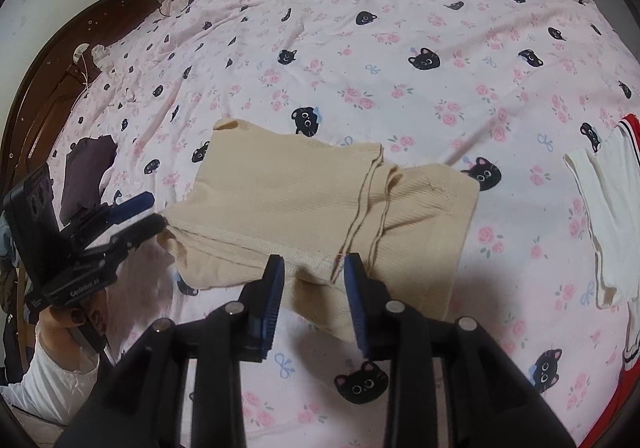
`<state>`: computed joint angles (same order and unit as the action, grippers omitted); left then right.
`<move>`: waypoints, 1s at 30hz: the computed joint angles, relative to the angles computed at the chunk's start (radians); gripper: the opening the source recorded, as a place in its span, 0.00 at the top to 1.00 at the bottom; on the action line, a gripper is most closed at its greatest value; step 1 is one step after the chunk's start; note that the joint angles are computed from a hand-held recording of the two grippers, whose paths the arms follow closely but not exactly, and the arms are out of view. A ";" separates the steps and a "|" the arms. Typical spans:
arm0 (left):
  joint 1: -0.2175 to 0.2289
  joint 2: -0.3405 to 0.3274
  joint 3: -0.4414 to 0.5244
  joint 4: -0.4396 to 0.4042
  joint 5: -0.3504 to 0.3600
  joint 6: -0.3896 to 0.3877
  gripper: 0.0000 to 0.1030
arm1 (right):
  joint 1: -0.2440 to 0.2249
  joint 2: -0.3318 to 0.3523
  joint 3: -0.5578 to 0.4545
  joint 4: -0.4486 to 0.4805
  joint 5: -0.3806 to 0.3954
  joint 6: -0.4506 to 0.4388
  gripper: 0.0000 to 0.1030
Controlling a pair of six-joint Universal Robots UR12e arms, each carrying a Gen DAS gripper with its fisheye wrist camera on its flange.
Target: Fold clothes
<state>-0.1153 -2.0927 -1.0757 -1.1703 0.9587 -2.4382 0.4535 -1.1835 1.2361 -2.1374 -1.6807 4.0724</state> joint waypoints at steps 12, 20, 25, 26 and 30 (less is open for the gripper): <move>-0.002 0.020 -0.041 0.024 -0.058 0.153 0.62 | -0.006 0.014 -0.013 0.027 0.037 -0.015 0.93; 0.000 0.000 -0.005 -0.037 -0.034 0.144 0.90 | -0.004 0.008 -0.013 0.022 0.026 -0.016 0.94; 0.000 0.012 -0.019 -0.020 -0.014 0.186 0.89 | -0.006 0.004 -0.009 0.010 0.027 -0.014 0.94; 0.000 0.015 -0.022 -0.017 -0.011 0.195 0.89 | -0.007 0.003 -0.008 0.009 0.030 -0.014 0.94; 0.000 0.017 -0.022 -0.031 -0.009 0.222 0.89 | -0.008 -0.002 0.000 0.003 0.036 -0.007 0.92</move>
